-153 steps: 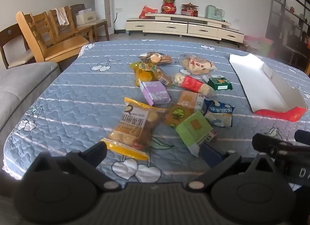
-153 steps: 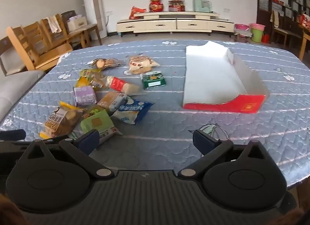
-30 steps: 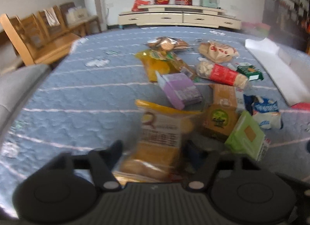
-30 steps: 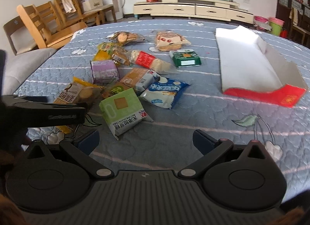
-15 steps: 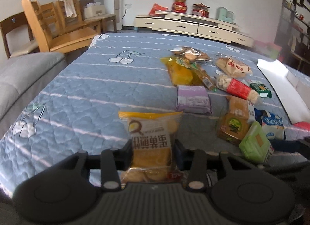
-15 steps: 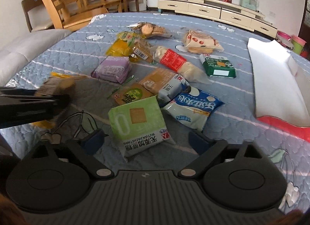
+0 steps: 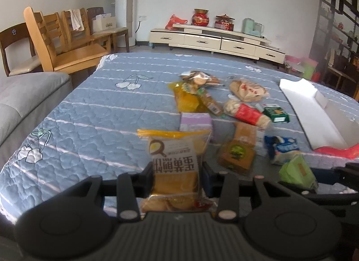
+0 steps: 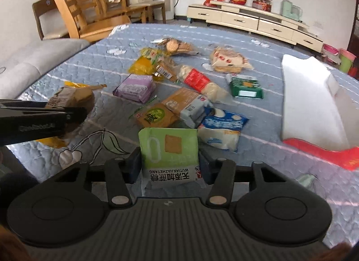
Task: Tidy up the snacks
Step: 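Grasp the yellow bread bag with the left tool while the right tool grasps the green box, then carry the bread bag and green box toward the open white box with both tools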
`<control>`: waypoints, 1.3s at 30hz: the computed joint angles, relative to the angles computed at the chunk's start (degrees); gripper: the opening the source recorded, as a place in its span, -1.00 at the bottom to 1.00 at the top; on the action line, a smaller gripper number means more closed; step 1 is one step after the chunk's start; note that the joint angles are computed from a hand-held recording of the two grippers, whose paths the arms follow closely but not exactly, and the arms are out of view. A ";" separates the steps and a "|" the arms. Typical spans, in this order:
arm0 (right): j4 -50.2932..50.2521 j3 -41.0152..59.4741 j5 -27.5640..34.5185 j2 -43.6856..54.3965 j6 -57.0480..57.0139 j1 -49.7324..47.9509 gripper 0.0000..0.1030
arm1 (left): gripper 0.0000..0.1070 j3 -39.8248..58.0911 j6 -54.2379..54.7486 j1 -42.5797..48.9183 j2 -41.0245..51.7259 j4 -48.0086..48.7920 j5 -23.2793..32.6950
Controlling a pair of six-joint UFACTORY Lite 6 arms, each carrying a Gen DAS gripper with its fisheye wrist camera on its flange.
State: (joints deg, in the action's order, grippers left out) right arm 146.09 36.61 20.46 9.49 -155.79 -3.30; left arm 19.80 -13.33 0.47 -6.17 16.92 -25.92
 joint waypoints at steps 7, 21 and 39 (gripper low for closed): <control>-5.87 -8.39 -1.02 -13.27 3.39 -4.72 0.25 | -0.24 -4.45 -0.93 -5.16 -10.65 -2.46 4.92; -26.22 -12.05 -0.48 -24.28 19.79 -16.73 0.25 | -0.24 -5.70 23.70 -19.67 -20.16 -33.68 10.71; -26.73 -10.46 0.00 -23.50 19.54 -25.06 0.25 | -0.24 -0.29 43.64 -32.25 -15.52 -58.55 7.73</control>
